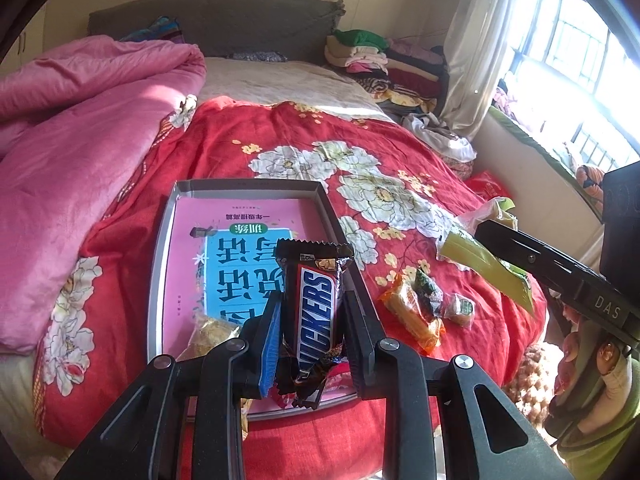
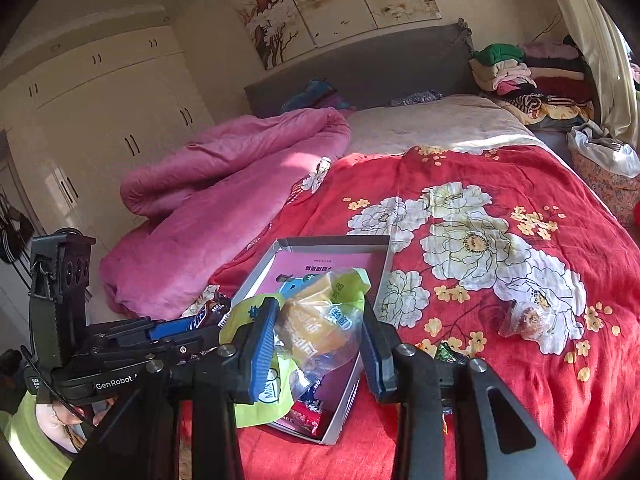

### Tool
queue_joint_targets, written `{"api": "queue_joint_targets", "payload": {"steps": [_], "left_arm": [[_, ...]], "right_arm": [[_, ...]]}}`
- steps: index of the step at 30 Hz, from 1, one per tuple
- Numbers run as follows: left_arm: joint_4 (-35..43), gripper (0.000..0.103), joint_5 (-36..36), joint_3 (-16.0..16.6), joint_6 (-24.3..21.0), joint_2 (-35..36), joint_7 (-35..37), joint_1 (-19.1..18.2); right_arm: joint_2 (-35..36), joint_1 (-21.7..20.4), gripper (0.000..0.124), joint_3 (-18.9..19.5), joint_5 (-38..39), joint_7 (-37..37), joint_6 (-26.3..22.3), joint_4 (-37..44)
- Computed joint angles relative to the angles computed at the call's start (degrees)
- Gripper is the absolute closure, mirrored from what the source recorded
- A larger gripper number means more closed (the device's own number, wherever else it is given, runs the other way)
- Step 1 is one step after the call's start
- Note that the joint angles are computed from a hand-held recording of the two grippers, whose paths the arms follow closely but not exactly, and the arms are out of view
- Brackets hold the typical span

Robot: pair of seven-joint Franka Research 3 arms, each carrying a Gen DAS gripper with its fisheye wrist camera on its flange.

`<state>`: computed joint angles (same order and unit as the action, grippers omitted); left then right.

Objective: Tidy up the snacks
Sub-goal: 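Lift the Snickers bar with the left tool while the right tool lifts the pastry bag, then carry the Snickers bar over the tray with the left tool while the right tool carries the pastry bag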

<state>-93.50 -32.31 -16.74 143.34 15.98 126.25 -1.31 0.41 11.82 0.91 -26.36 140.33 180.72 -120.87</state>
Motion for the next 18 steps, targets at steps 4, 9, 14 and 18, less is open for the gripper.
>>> {"api": "queue_joint_targets", "payload": {"steps": [4,9,14,18], "left_arm": [[-0.42,0.074,-1.24,0.16,0.71,-0.96,0.54,0.63],[-0.73,0.074,-2.56,0.66,1.75,-1.19,1.41,1.36],[-0.56,0.074,-3.22,1.13,0.94,-0.73,1.45,2.38],[-0.26,0.074,-3.51,1.03,-0.96,-0.2,1.95,2.93]], "right_arm": [[0.08,0.27,0.085,0.2,0.79,-1.15,-0.14,0.86],[0.72,1.0,0.085,-0.31,-3.45,1.48,-0.37,2.67],[2.0,2.45,0.085,-1.25,-5.32,2.09,-1.41,4.5],[3.3,3.84,0.085,-1.95,-2.51,-0.53,-1.88,5.24]]}}
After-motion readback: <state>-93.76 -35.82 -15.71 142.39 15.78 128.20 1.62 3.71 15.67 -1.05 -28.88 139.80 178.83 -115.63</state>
